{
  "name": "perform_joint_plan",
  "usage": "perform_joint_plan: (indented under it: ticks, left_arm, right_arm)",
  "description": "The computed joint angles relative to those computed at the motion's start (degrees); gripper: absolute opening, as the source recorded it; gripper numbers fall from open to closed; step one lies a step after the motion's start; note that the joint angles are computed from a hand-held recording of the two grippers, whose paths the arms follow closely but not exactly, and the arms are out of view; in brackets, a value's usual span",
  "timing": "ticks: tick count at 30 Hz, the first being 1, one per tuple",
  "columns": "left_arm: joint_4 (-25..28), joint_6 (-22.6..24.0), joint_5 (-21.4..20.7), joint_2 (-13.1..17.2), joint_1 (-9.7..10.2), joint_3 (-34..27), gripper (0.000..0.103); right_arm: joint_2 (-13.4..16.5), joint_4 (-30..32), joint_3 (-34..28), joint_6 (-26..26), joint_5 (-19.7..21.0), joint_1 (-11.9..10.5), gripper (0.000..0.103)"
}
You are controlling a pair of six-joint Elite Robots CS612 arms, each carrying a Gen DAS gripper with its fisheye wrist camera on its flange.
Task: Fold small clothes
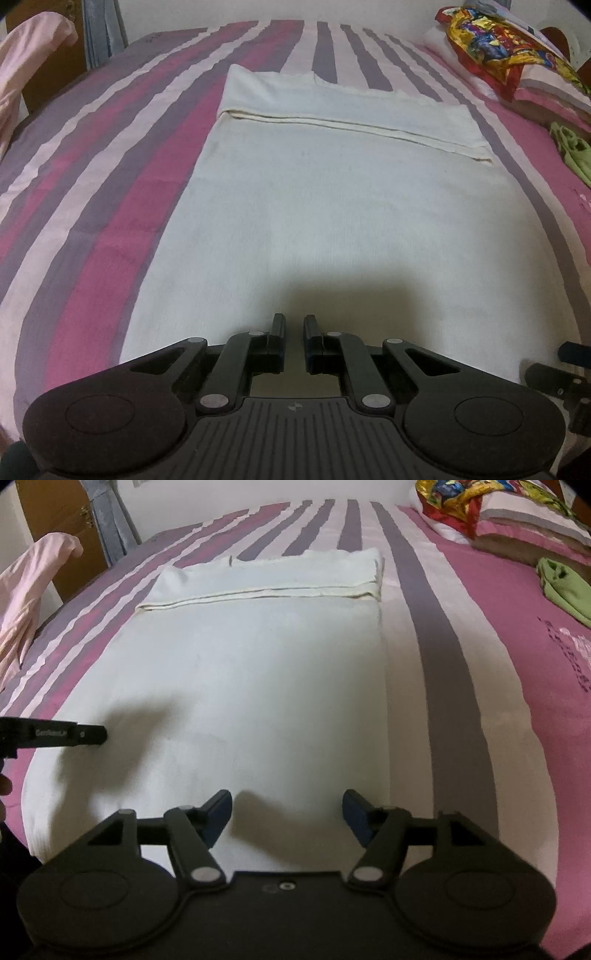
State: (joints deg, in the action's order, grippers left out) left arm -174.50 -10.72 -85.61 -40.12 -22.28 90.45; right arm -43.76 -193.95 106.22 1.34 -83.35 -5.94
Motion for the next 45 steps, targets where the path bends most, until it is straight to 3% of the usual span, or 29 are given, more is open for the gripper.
perform_joint_plan:
  ticks: [14,27,31,37,45]
  left_arm:
    - [-3.3,-0.4,-0.7,-2.6,1.34,5.8,0.008]
    - [-3.6,-6.6,-0.2,-4.3,4.32,9.6,0.008]
    - [-3.3,-7.8,-2.7,-4.1,5.06,9.8,0.008]
    - [-2.8,-5.8,-4.2,-4.0,5.07,10.3,0.008]
    - [-1.9,-6.4,-1.7,-4.4,4.45,10.8,0.008]
  right_arm:
    - [-1.8,-2.8,4.9,3.7,-0.7,-1.0,0.067]
    - [-2.5,-0.4,6.7,5.5,1.9,-1.4,0.056]
    - [-2.4,0.7,6.7,6.0,2.6,-1.5,0.056]
    - [-2.5,1.8,6.8,6.2,3.0,-1.8,0.056]
    - [-2.4,2.2,6.5,6.8,3.6,-2.0,0.057]
